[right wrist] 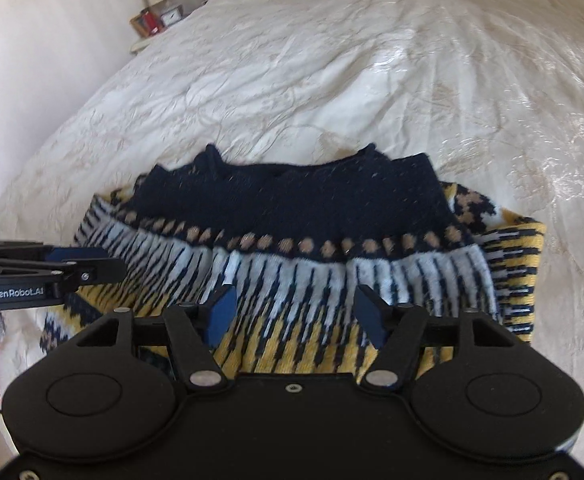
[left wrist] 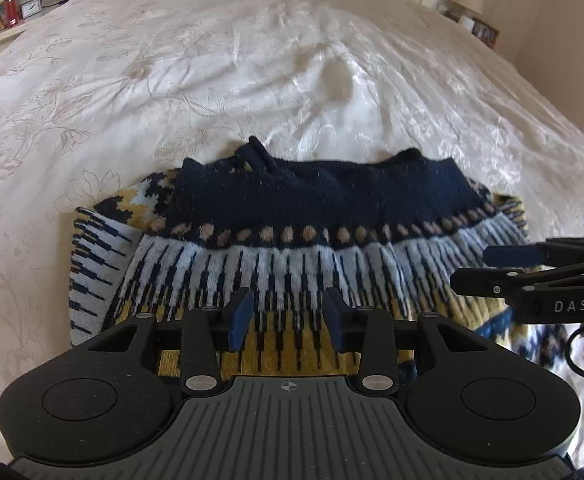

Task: Fold small clothes
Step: 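Lower the hem onto the sweater and open both tools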

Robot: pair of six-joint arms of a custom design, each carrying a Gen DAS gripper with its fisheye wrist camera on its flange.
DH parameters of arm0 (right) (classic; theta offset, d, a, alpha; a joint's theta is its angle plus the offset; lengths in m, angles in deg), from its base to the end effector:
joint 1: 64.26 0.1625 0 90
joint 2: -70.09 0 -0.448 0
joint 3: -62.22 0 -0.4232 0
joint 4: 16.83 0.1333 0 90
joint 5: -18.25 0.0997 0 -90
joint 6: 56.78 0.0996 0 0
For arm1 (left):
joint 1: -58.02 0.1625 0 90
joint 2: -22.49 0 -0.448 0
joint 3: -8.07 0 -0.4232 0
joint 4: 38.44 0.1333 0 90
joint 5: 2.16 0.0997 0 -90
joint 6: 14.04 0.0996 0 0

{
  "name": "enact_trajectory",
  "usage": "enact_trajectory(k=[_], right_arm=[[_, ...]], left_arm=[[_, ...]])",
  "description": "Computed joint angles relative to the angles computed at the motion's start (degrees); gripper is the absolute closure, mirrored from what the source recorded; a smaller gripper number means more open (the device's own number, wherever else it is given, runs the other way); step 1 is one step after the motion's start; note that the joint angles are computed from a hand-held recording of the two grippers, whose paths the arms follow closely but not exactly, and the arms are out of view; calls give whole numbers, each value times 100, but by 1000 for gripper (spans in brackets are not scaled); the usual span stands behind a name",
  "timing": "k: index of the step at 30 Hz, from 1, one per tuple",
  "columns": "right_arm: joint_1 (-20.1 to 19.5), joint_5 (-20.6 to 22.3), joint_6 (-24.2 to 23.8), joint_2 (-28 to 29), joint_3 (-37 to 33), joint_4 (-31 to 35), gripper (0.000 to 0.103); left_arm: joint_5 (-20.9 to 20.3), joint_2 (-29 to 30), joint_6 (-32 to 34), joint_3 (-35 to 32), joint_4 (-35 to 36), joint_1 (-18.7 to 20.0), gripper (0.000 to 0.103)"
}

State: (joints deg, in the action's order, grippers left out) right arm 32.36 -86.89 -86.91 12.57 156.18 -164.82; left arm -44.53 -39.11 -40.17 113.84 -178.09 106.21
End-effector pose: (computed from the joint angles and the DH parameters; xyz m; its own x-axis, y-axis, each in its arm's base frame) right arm 0.1883 -0.6920 0.2362 -0.7850 -0.4776 0.3945 -0.5796 0.7910 -0.1957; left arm -0.2607 -0.6017 0.2044 -0.7855 0.0294 -0.6182 0.3539 0.8408 -0.4096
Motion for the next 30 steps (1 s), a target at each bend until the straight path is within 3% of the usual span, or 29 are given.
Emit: enact_trajectory(k=[6,11,16,22,25,27,30], right_arm=[[104,-525,-900,265,-66,137,29],[132,-878,-1217,691,-475,-107,27],[135,-1080,-1081,1038,-944,-148,24],[82,-1099,-518,1095,-1132,-23,25],[69,-1142,-542,1085,-1118,-84,24],[71,-1189,-526,1074,-1100,-138,24],[66,-1213,-303,1042,-1112,-121,23]], left_arm=[[262,70,-162,-104,494,213,65],[438,187,-166,-404,585,407,65],[469,304,-311,-644,789,498,65],[477,302,-329,-698,881,533,64],[559,297,-415,-751,1029,551,64],[781,324,-741,-851,1423,539,64],[630,289,-1125,-972,1700,584,64]])
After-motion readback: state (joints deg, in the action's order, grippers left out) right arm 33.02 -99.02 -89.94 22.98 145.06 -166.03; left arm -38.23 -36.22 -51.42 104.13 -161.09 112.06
